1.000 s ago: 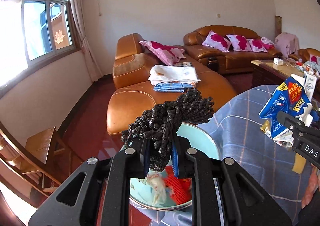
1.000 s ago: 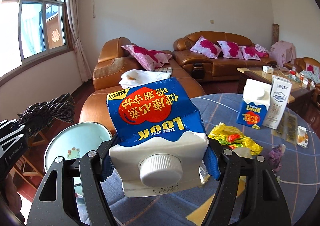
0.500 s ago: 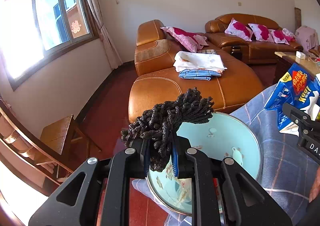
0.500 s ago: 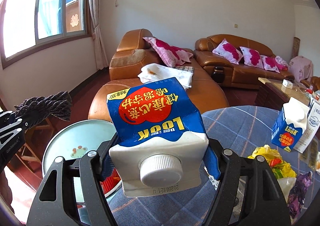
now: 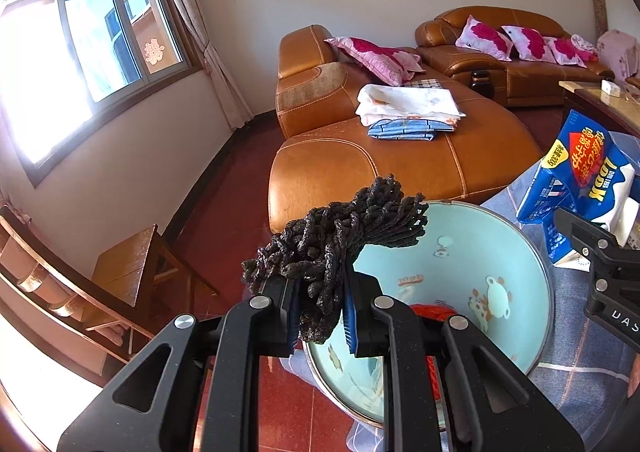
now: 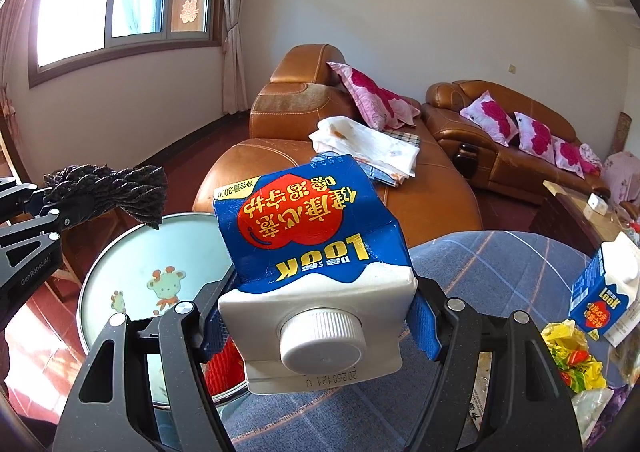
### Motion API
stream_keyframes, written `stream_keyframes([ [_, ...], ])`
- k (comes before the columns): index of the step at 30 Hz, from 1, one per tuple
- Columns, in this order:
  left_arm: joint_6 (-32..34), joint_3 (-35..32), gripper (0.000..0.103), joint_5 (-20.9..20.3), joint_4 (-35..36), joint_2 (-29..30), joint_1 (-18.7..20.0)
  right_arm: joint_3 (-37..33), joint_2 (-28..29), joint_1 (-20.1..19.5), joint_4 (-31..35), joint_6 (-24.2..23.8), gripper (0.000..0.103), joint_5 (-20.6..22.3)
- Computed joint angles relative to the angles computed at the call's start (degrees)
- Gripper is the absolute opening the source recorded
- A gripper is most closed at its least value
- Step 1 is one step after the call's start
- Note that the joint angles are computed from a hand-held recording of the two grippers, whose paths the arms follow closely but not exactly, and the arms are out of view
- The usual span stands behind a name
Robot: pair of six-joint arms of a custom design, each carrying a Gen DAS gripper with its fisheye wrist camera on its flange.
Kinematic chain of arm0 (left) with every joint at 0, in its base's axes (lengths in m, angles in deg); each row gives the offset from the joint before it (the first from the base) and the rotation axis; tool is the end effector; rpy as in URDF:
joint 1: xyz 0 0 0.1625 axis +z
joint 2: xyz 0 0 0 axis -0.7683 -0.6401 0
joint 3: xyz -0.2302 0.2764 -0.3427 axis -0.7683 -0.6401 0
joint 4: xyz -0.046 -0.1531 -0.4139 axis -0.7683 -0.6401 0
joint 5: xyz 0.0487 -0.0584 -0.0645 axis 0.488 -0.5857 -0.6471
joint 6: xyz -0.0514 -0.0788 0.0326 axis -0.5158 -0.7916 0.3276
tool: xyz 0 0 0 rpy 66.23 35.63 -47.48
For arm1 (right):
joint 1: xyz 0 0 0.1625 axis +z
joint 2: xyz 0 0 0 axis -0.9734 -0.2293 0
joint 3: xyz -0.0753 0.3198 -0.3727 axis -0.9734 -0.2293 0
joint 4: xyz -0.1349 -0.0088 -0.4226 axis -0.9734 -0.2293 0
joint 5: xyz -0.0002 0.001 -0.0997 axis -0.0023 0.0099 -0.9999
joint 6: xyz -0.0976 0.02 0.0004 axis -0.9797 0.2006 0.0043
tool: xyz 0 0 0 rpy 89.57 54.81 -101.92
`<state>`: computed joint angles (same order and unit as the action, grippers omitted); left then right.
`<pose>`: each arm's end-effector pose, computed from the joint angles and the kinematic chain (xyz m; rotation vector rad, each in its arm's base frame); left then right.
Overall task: Collect trash
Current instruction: 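Carry the carton and scrubber over the blue bin and open both tools, then grasp the yellow sponge with the left tool while the right tool grasps the red packet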
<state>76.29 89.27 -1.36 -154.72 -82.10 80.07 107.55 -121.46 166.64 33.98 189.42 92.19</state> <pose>-0.1969 -0.3692 0.0412 0.8539 1.9764 -0.8686 0.0874 -0.3203 0.1088 0.4512 -1.9956 1.1322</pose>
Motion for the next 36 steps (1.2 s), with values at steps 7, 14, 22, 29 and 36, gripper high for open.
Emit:
stream_keyframes([
  [7,1.21,0.06,0.017,-1.77,-0.73,-0.75,0.65,-0.66,1.23,0.64,1.15,-1.68,0.071,0.22],
  [14,1.00,0.10,0.023,-4.96,0.80,-1.54,1.16,-2.02,2.06,0.48,5.11,-2.74,0.082,-1.31],
  [22,0.64,0.21,0.043,-5.56,1.03,-1.52,1.05,-0.91,2.32,0.80,2.56,-3.97,0.087,-1.70],
  [29,0.26,0.09,0.048,-5.94,1.36,-1.07,1.00,-0.65,1.37,0.18,2.82,-2.52,0.087,-2.17],
  [36,0.39,0.13,0.048,-6.16,1.33,-1.22,1.13,-0.62,1.83,0.57,2.10,-2.57,0.087,-1.75],
])
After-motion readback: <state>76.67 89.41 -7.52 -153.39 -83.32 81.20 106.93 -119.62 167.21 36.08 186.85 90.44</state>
